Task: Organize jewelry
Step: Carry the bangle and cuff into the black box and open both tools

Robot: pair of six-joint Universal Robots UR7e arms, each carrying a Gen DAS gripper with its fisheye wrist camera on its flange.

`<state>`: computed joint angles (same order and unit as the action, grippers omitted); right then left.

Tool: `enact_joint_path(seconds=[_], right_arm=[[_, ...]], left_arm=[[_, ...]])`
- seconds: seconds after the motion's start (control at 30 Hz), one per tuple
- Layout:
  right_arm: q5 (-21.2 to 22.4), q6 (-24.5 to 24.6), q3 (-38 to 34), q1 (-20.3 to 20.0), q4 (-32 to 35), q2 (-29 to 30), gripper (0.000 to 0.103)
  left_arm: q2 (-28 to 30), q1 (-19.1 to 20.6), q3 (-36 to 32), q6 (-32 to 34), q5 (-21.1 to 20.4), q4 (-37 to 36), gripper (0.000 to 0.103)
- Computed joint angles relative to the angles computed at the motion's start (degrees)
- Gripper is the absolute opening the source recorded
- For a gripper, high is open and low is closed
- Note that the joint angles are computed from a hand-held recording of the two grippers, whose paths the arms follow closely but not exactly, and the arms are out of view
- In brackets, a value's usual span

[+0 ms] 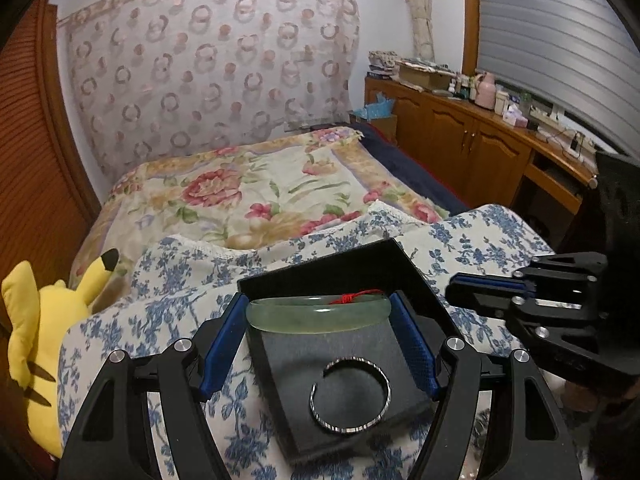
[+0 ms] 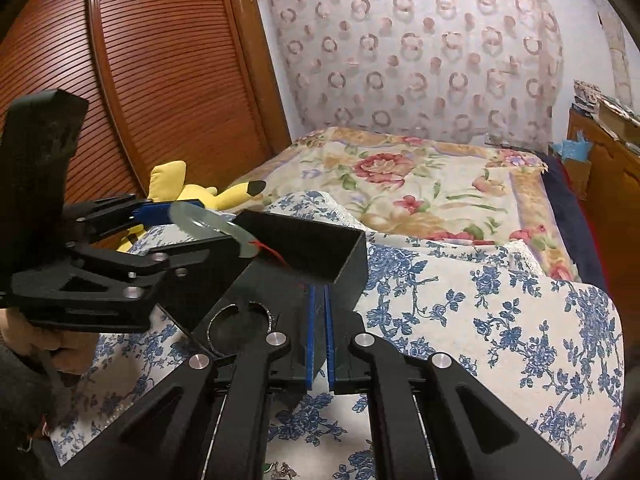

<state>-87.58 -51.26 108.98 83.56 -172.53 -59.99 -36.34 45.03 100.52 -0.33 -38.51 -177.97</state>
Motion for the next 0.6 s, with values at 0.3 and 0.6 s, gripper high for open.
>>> enact_joint_path(seconds=[0.3,0.6], right_arm=[[0.03,0.18,-0.22,-0.28,0.32,-0.1,0.006],[-0.04,0.24,-0.23,-0.22,0.25,-0.06,0.006]], left_arm=[[1.43,1.22,-2.49,-1.46,0.03,4.19,0.069],[1.18,0.92,-1.39,-1.27,0.27,2.96,0.074]])
